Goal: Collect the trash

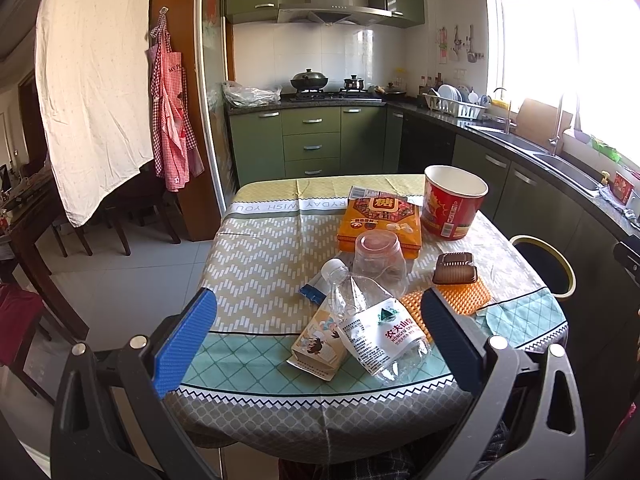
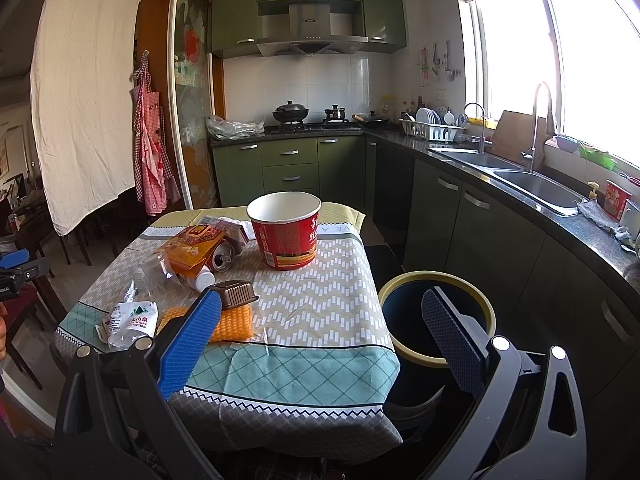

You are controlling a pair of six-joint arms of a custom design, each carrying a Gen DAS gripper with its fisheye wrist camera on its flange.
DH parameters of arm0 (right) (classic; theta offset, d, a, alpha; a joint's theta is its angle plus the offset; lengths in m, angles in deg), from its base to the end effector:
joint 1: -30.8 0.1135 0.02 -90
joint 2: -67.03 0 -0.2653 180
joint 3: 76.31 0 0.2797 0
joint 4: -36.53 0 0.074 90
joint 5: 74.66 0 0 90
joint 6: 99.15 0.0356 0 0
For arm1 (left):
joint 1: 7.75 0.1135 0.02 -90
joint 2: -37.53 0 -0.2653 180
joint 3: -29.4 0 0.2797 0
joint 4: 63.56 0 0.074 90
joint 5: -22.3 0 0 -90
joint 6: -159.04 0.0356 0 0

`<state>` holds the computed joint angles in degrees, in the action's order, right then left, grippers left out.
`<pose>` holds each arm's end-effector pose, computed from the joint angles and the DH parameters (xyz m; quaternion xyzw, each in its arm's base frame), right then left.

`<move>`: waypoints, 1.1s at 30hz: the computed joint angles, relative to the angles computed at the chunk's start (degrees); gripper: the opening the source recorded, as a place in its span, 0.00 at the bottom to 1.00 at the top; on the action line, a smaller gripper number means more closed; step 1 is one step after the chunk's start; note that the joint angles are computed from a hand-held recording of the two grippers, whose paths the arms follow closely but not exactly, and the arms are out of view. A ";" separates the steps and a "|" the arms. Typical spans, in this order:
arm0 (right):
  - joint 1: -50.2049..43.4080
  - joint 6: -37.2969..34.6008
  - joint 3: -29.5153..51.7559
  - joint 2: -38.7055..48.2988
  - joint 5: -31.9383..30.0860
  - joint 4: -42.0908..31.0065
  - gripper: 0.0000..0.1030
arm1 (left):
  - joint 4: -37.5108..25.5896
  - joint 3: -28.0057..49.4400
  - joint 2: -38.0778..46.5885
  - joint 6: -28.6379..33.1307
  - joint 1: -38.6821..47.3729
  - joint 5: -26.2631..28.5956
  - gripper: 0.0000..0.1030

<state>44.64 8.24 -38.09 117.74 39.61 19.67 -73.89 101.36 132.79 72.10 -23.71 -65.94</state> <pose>0.2150 0.0379 0.2062 0.1322 0.8402 -0.0419 0.5242 0.3770 -0.1090 0.2064 0.1528 0.8680 -0.0665 0.4678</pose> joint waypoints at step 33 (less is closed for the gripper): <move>-1.03 -0.28 -0.55 0.17 -0.63 0.72 0.96 | -0.84 0.61 0.24 0.71 -0.06 -0.31 0.95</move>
